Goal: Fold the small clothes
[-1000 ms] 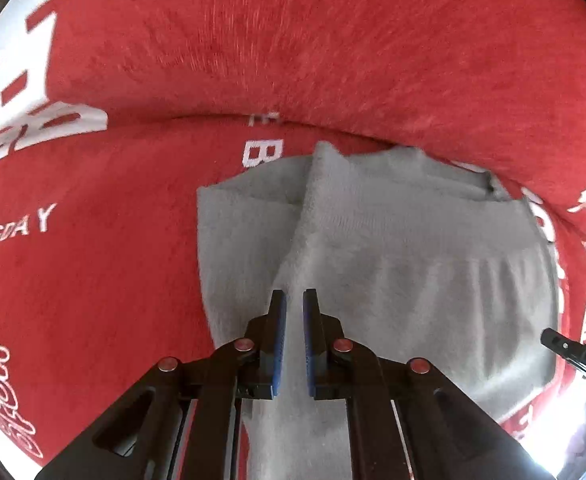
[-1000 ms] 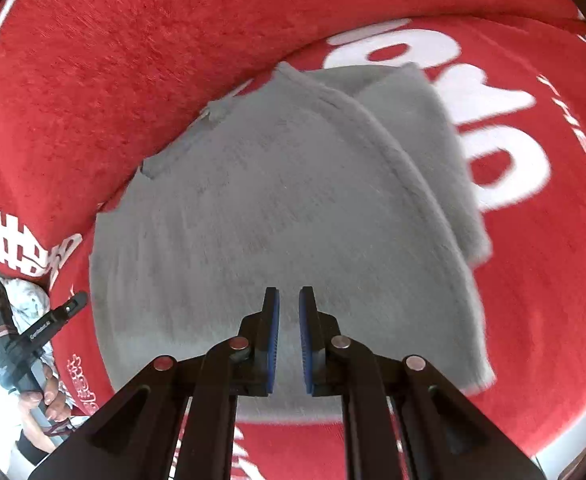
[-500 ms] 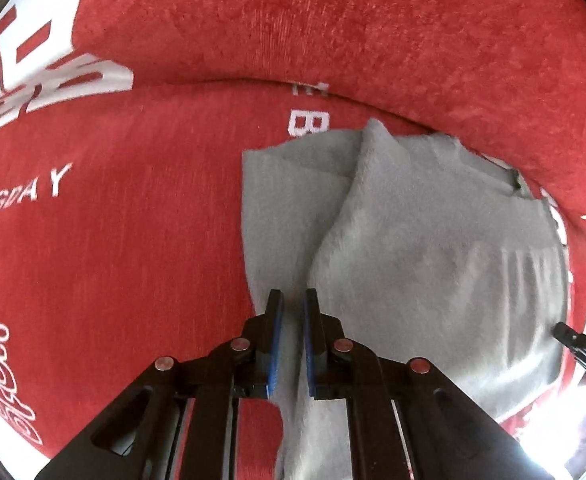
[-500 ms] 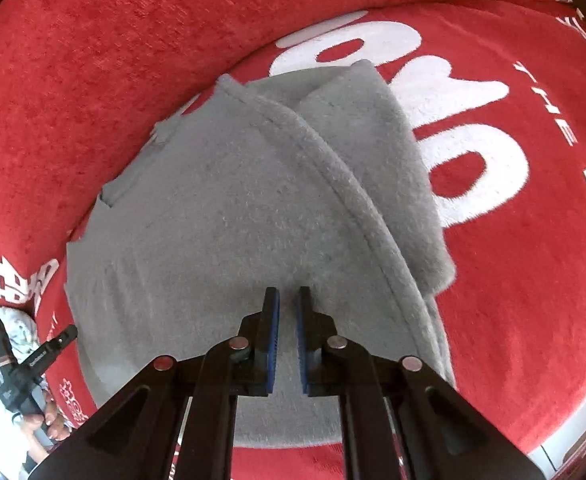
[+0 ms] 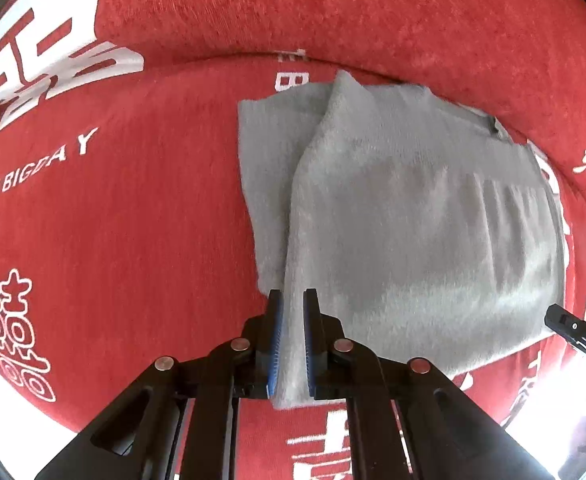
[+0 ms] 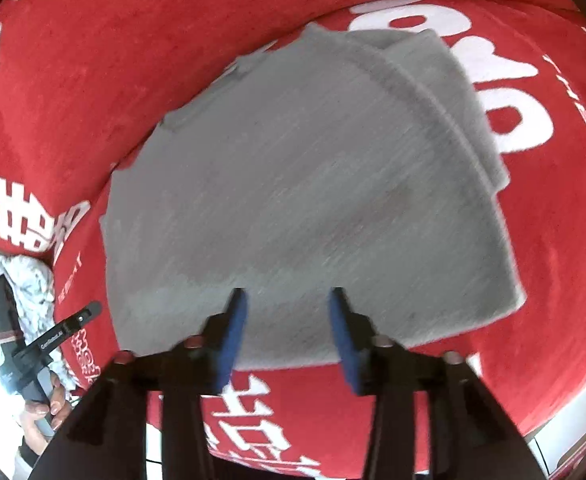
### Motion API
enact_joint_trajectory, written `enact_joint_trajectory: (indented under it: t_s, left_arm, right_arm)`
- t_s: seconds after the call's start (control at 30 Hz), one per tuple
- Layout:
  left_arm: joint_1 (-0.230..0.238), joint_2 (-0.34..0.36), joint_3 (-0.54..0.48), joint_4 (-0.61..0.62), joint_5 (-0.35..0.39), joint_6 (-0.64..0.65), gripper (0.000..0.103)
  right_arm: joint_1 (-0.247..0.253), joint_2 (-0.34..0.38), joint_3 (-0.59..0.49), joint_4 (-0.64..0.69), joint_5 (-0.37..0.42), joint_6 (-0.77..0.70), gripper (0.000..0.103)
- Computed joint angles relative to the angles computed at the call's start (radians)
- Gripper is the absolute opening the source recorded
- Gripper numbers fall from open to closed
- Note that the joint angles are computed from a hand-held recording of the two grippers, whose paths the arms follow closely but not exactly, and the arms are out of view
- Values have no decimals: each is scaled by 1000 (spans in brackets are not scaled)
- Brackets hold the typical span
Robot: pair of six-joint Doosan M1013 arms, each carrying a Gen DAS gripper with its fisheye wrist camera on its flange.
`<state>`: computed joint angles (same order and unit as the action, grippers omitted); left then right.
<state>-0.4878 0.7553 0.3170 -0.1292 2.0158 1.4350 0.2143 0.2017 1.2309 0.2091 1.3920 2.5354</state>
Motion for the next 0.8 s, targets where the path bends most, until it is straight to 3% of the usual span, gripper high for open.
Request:
enact_joint_trajectory:
  t_s: [0.37, 0.53, 0.6, 0.63, 0.8]
  left_arm:
    - [-11, -57, 113, 48, 19, 50, 10]
    - [-3, -88, 181, 8, 2, 32, 10]
    - [-2, -91, 192, 12, 6, 33, 56]
    - [-5, -94, 197, 33, 7, 32, 103]
    - [-10, -110, 214, 62, -14, 65, 102]
  right_arm:
    - [61, 24, -8, 77, -4, 18, 62]
    - [83, 38, -22, 92, -1, 19, 64]
    - [88, 43, -26, 101, -4, 15, 68]
    - [90, 45, -28, 107, -7, 13, 70]
    - [98, 58, -39, 119, -11, 13, 70]
